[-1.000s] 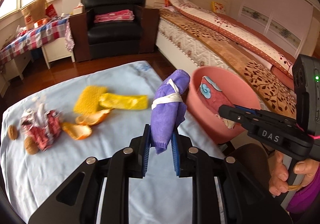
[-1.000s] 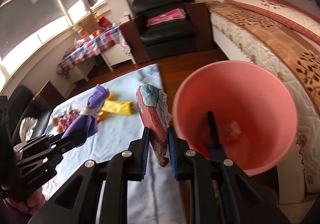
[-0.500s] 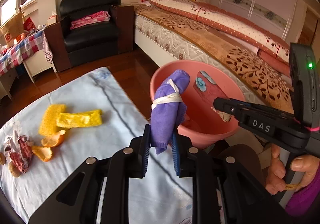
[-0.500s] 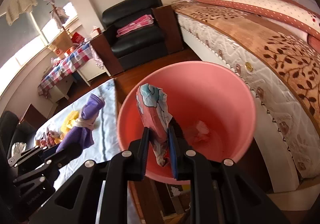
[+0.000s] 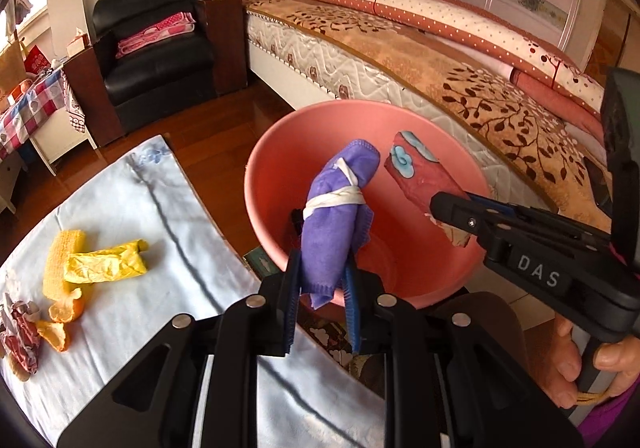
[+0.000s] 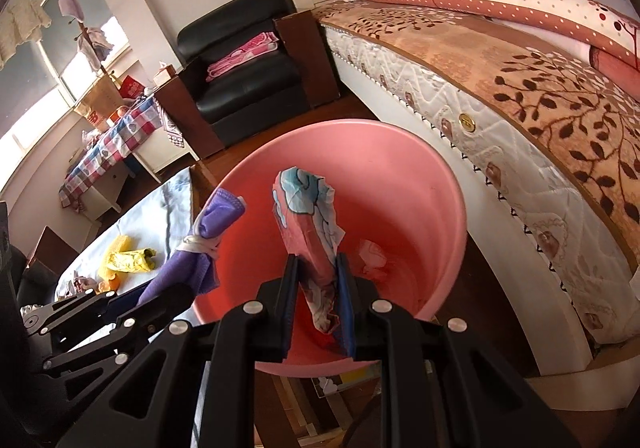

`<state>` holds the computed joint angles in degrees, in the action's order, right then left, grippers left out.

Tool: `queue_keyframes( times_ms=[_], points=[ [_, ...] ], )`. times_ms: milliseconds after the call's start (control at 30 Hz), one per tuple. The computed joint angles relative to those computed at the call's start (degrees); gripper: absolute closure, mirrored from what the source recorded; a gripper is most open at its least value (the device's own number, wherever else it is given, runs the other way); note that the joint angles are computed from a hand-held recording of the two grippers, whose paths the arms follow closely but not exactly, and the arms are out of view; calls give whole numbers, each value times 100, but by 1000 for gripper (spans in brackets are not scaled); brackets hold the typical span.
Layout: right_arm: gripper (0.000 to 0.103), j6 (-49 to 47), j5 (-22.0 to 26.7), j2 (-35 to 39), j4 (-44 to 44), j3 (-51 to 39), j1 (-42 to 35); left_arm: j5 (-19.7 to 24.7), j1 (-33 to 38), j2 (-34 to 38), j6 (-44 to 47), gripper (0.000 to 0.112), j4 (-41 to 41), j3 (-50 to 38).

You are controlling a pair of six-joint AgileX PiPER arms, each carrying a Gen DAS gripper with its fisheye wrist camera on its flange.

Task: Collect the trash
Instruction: 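Carry both cloths over the pink bucket and open both tools to drop them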

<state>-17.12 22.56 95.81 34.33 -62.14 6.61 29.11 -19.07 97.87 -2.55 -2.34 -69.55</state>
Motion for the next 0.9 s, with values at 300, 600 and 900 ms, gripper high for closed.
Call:
queue_keyframes(
  times_ms=[300, 600, 900],
  points=[
    [84, -93, -5, 101, 133, -17, -111, -15, -22, 201, 121, 90, -212, -205],
    [83, -149, -4, 155, 191, -56, -133, -177, 8, 2, 267, 68, -439, -84],
    [57, -23, -264, -64, 71, 103, 35, -215, 5, -277, 108, 68, -326, 149]
  ],
)
